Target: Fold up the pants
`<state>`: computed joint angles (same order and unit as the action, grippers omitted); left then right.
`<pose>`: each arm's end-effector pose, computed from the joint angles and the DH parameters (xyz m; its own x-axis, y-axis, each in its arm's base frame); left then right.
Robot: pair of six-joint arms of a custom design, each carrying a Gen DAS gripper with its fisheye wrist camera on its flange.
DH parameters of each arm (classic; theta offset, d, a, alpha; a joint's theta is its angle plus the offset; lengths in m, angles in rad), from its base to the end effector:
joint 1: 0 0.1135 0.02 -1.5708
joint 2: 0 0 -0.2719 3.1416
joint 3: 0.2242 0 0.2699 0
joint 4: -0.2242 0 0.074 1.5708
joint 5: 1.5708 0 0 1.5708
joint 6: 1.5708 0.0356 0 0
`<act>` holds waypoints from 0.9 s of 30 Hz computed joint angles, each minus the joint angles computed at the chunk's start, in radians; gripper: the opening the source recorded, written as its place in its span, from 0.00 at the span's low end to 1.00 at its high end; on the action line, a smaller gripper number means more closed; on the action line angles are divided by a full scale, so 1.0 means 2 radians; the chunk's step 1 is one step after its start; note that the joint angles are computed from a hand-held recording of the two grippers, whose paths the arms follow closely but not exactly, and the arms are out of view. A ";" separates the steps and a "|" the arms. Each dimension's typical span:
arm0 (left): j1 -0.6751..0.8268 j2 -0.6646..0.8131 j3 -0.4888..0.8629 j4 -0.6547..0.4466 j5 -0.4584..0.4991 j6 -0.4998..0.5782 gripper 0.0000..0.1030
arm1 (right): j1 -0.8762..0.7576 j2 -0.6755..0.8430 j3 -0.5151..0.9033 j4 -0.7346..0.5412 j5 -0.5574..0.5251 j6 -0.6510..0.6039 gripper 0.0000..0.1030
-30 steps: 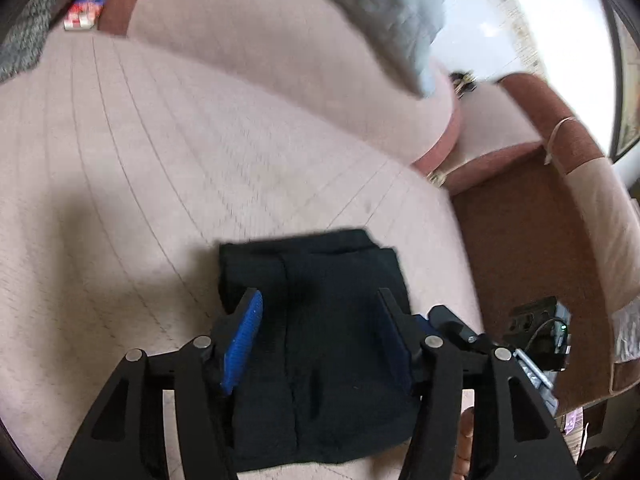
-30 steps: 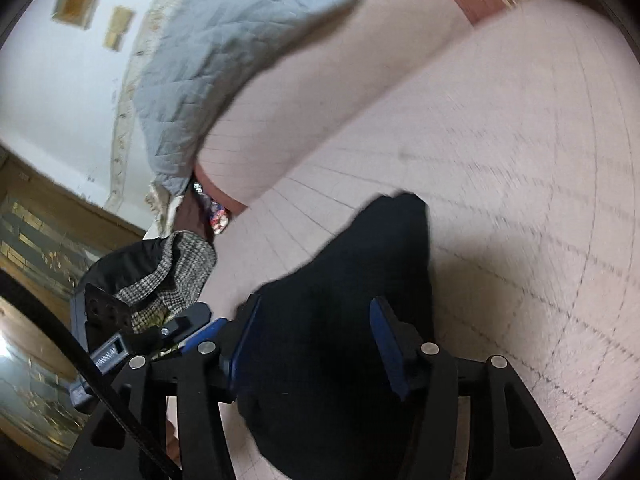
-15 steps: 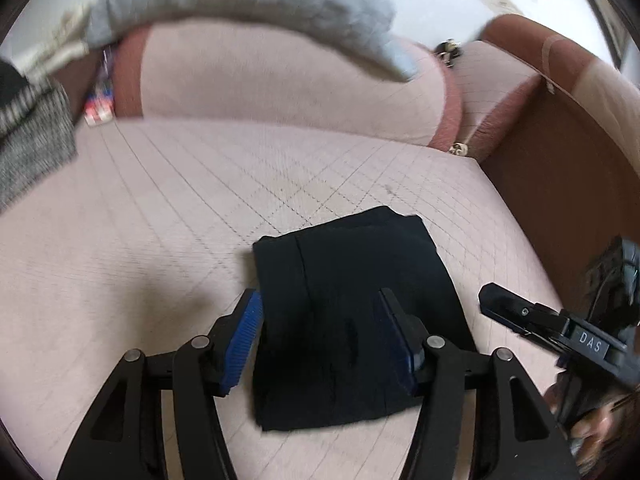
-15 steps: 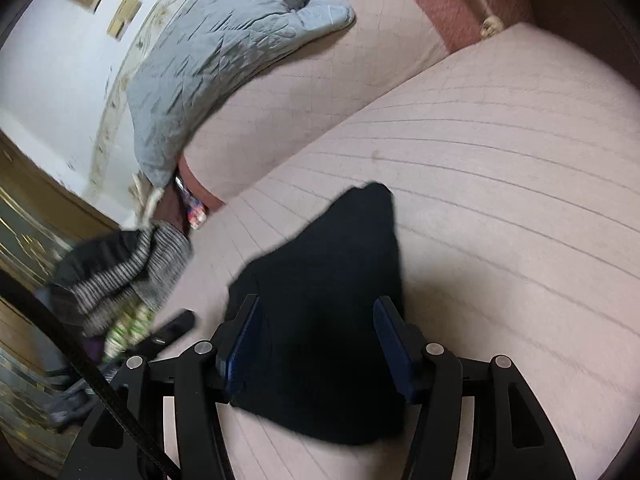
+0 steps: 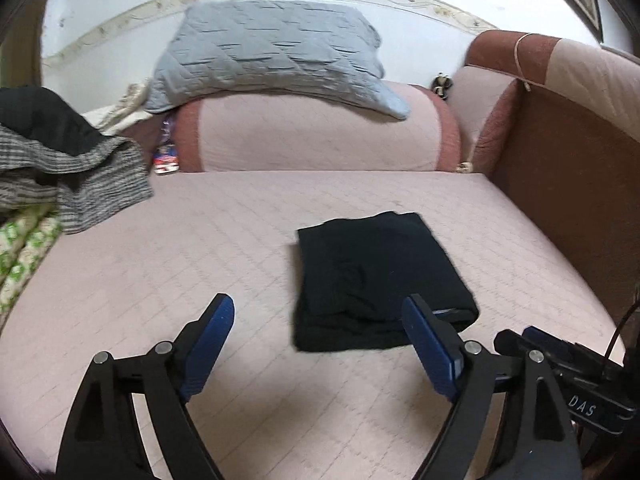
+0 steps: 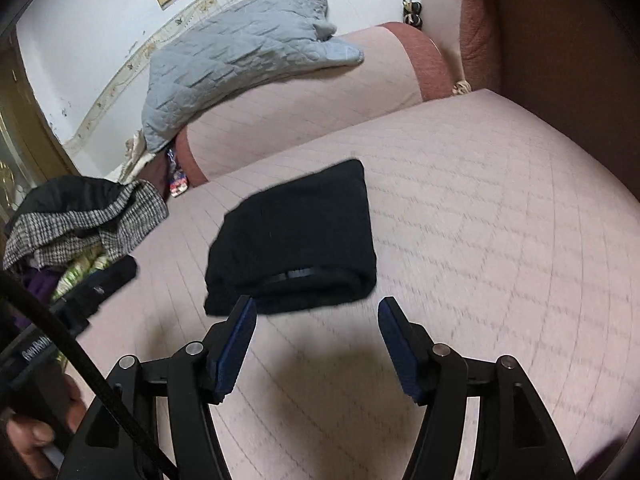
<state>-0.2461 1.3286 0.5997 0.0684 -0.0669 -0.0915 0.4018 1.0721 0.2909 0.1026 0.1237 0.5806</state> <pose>0.2697 -0.0653 0.1798 -0.6101 0.0593 -0.7901 0.1367 0.9901 -0.0313 0.1896 0.0758 0.1410 -0.6474 0.3163 -0.6934 0.0663 0.9297 0.3622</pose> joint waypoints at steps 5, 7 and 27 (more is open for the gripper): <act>0.017 -0.012 -0.029 -0.010 0.005 -0.019 0.83 | 0.012 0.021 0.005 0.006 0.013 -0.015 0.66; 0.027 -0.003 -0.031 -0.015 0.015 -0.027 0.83 | 0.020 0.023 0.006 0.007 0.023 -0.018 0.66; -0.008 0.019 -0.035 -0.031 -0.044 -0.015 0.83 | 0.083 0.087 0.030 0.000 0.113 -0.022 0.66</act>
